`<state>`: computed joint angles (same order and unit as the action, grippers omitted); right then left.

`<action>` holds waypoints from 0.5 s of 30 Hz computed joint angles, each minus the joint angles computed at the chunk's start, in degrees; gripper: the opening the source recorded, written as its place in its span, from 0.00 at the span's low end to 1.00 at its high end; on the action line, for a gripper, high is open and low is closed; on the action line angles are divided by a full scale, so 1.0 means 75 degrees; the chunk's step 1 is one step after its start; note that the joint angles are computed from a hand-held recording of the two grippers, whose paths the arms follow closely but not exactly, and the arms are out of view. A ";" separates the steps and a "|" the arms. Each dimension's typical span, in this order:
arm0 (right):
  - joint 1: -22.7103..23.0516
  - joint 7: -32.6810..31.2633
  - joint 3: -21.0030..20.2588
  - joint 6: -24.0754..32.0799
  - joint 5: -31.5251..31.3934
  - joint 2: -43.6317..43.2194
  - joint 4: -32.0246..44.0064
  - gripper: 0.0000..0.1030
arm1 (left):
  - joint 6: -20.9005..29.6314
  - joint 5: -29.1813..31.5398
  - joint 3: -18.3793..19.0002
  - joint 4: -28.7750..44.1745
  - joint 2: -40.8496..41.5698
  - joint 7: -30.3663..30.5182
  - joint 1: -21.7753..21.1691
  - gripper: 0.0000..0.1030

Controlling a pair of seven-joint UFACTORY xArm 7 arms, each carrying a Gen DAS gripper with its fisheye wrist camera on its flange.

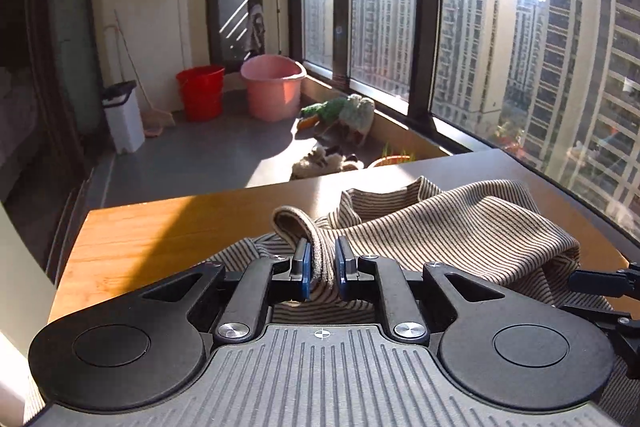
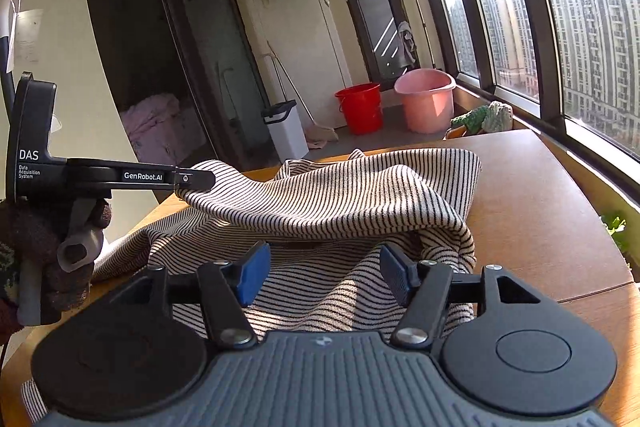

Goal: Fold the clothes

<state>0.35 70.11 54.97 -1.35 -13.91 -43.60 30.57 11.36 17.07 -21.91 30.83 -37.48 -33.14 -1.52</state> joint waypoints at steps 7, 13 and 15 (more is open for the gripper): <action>-0.0329 -0.0346 -0.0137 0.0085 -0.0101 0.0116 0.0467 0.42 | 0.0031 -0.0278 0.0532 -0.0227 0.0467 0.0278 -0.0338 0.14; -0.0189 -0.0197 -0.0564 0.0790 0.0101 0.2236 0.1091 0.44 | 0.0305 -0.0400 0.0620 -0.0260 0.0172 0.0102 -0.0195 0.25; -0.0323 0.0012 -0.0420 0.0663 -0.0299 0.2022 0.0972 0.44 | 0.0584 -0.0690 0.0968 -0.0383 -0.0194 0.0115 -0.0449 0.29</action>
<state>-2.07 70.20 51.83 3.63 -16.16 -28.43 37.86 15.74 11.90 -14.65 27.96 -38.94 -32.29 -4.89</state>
